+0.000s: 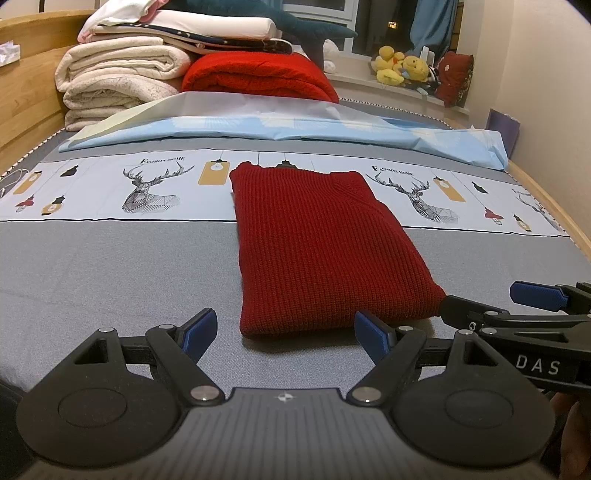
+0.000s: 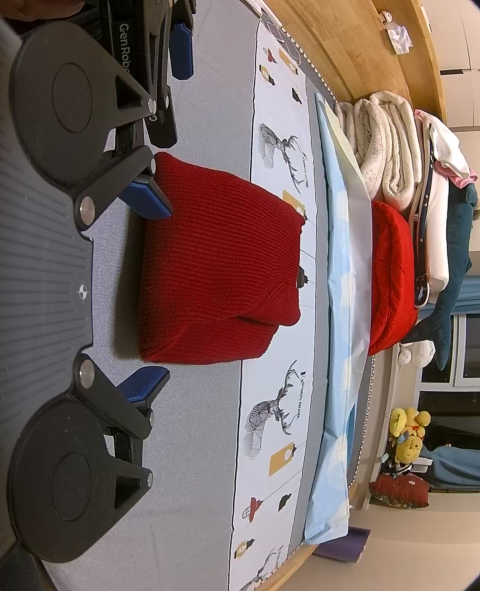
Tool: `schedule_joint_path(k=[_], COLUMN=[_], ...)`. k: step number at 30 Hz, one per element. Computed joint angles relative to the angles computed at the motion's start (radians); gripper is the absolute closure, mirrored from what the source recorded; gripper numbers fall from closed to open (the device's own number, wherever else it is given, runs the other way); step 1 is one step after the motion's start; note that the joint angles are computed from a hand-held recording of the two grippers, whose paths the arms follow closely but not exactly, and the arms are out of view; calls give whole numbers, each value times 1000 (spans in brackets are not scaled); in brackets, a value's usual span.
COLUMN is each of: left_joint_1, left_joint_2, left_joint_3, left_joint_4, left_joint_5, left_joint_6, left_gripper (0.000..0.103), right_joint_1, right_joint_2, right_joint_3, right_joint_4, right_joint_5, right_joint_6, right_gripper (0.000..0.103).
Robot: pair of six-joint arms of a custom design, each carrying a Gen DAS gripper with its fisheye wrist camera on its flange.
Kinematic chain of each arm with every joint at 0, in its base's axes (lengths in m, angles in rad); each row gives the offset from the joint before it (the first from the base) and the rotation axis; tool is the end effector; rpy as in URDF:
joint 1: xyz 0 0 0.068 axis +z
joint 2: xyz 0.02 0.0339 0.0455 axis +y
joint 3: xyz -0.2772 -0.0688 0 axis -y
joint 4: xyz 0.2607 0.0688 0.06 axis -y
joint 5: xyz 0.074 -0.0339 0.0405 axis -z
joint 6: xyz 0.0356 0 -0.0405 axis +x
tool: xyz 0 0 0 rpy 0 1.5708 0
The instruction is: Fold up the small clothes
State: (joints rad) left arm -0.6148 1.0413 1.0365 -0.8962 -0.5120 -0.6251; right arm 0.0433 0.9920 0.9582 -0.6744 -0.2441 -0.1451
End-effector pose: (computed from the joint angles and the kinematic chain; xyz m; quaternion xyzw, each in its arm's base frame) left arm 0.1785 -0.1047 0.3291 -0.0879 0.9132 0.0099 0.3977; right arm 0.2128 0.0178 0.3261 -0.1355 0.8929 0.0893 0.4200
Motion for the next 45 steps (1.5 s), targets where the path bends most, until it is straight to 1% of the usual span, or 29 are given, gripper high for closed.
schedule_joint_path(k=[28, 45], left_joint_1=[-6, 4], left_joint_2=[1, 1], left_joint_3=[-8, -23], left_joint_4=[2, 14], left_joint_5=[1, 12], left_joint_6=[-7, -4], left_gripper=[18, 18], right_joint_1=[-1, -22], right_joint_2=[0, -3], right_joint_3=[4, -21], right_joint_4=[-6, 4], right_joint_5=[-1, -15], right_joint_6=[-2, -16], right_gripper=[16, 16])
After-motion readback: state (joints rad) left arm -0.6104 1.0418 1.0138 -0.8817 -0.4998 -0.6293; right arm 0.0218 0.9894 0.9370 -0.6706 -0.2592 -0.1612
